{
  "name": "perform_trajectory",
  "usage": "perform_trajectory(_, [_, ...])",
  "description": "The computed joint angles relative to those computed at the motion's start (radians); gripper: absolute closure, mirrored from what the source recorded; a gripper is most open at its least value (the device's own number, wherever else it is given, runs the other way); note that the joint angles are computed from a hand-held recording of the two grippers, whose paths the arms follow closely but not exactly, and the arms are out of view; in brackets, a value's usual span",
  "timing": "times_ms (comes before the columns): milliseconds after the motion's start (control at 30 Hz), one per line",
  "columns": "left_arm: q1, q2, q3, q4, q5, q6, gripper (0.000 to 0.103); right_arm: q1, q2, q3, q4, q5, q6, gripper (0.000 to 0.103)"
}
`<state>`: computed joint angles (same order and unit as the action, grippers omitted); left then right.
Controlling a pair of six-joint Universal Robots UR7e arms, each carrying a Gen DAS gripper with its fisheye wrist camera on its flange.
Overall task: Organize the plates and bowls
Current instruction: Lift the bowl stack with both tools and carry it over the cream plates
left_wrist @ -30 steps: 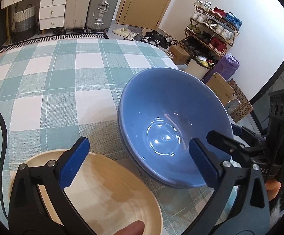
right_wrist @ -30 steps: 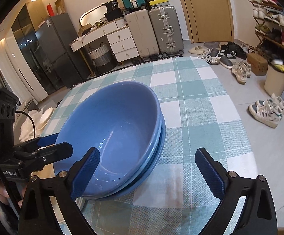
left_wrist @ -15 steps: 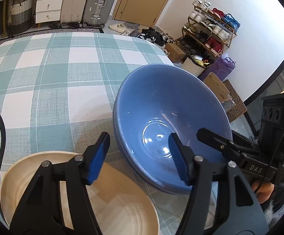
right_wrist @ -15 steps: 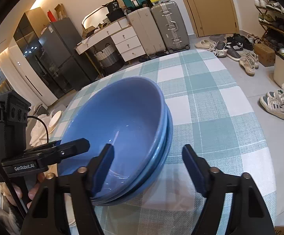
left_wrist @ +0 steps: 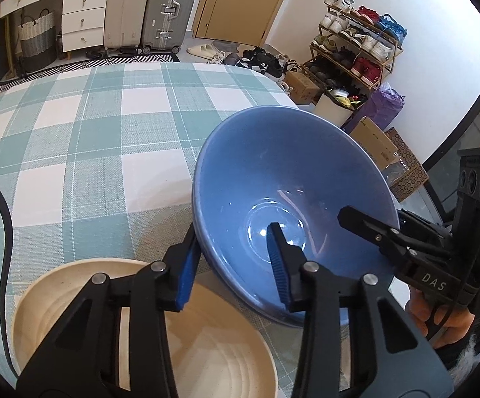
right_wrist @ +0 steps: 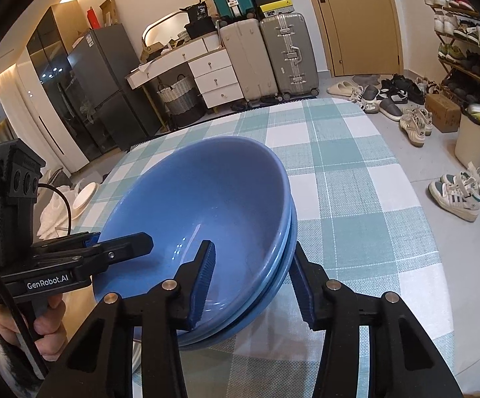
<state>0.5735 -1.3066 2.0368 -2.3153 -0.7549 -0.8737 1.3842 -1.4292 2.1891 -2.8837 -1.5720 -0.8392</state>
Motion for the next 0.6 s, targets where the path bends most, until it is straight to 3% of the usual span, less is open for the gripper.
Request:
perform_trajectory(367, [-0.049,-0.024,-0.001,0.030,0.035,-0.022,0.067,0.012,-0.041,0.019,-0.010,0.016,-0.011,0.056])
perform_trajectory(600, [-0.112,-0.067,-0.005,0.122,0.070,-0.092,0.067,0.028,-0.096,0.047,0.001,0.034,-0.022,0.056])
